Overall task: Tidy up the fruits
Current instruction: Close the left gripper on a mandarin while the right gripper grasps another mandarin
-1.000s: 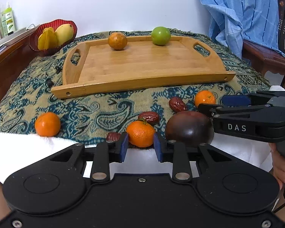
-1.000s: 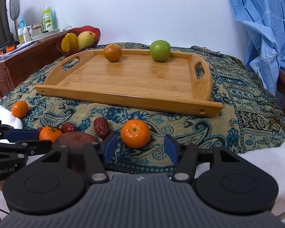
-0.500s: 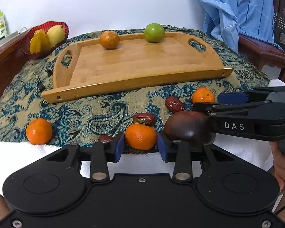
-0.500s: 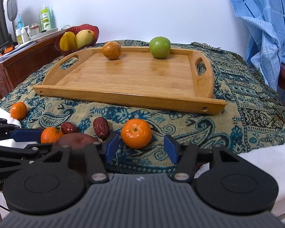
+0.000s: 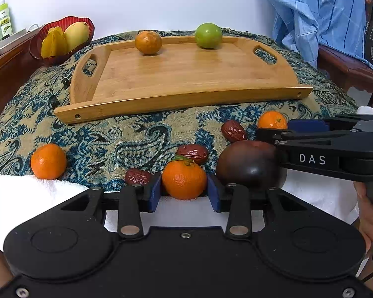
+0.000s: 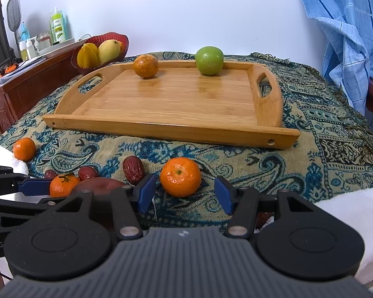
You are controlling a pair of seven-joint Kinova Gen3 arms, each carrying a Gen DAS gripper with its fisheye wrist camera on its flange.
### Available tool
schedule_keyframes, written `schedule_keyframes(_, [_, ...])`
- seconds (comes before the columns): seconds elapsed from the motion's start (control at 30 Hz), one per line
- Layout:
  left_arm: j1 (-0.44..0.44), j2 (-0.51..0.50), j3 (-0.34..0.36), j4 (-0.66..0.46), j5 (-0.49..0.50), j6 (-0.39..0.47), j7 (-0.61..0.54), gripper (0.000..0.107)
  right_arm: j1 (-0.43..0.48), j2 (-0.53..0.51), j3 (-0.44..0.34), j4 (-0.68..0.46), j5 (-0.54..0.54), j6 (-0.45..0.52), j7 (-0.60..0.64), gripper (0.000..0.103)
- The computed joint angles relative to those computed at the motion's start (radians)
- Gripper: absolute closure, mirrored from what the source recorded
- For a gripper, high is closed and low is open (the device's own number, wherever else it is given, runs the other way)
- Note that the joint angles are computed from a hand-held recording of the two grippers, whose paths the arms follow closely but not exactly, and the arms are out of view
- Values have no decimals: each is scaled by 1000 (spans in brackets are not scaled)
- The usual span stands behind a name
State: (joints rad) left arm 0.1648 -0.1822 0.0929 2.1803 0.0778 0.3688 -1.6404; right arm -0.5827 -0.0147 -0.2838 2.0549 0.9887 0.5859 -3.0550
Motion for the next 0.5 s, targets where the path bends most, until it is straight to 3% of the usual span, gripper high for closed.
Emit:
schedule_keyframes(0.2, [-7, 0, 13, -5, -15, 5, 23, 71, 5, 0, 4, 1, -7, -18, 6, 43])
schedule_keyframes(0.37, [-7, -3, 15, -6, -21, 3, 42, 71, -1, 2, -2, 1, 1, -13, 0, 64])
schedule_keyframes(0.5, [-49, -3, 78, -17, -104, 18, 132, 72, -17, 8, -10, 0, 36, 12, -29, 64])
